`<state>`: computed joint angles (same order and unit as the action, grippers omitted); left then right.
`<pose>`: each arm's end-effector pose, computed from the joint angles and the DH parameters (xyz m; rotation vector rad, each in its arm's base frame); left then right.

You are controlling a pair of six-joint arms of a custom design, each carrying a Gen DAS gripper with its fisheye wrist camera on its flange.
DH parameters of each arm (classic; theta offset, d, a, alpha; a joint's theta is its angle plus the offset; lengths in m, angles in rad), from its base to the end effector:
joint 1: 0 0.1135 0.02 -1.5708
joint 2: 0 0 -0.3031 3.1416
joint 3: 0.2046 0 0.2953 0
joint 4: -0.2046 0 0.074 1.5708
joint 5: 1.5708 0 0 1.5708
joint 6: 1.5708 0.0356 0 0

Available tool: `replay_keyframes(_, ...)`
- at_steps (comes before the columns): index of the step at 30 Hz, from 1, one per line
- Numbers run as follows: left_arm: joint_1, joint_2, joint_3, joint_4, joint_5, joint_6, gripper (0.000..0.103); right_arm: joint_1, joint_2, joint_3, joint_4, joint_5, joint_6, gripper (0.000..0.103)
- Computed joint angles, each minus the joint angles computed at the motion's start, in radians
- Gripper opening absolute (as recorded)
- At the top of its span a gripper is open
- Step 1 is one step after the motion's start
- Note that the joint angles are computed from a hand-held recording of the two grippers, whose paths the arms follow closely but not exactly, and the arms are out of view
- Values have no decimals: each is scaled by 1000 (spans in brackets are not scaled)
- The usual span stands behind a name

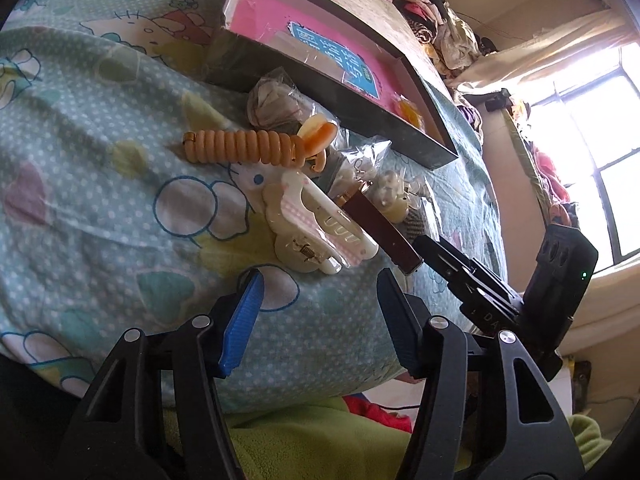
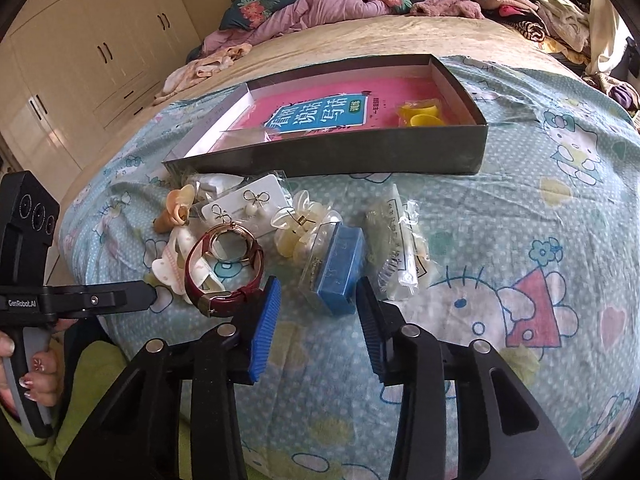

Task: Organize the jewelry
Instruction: 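Grasp the cream claw hair clip with the left tool while the right tool grasps the blue comb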

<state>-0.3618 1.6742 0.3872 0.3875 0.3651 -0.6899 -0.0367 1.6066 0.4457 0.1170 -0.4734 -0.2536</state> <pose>0.2354 -0.1027 0.0702 -0.2598 2.5962 -0.8717 0.2547 0.0069 0.0838 -0.4344 2.4800 0.5017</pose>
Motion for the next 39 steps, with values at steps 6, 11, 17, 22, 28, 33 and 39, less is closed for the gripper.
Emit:
replay_keyframes(6,40,87,14,108,86,-77,48,0,22,7,19,-1,-4,35)
replay_keyframes(11,58,145,26,178,107,-124,43,-1,50,24,30,0,-2,35)
replay_keyframes(17,58,172,25,222,99,-146,28,7,89,43,49,12,9,30)
replay_keyframes(22,37,132,20,196,63,-110,13,-1,63,27,59,-1,-6,27)
replay_keyframes(28,-9,7,2,82,-39,-40,8,-39,-26,3,30,-35,-23,26)
replay_keyframes(33,-12,-91,-21,24,-90,2,7,-72,-100,-7,-10,-60,-34,23)
replay_keyframes(39,-4,-189,-18,-54,-144,52,7,-84,-153,-7,-30,-72,-31,23)
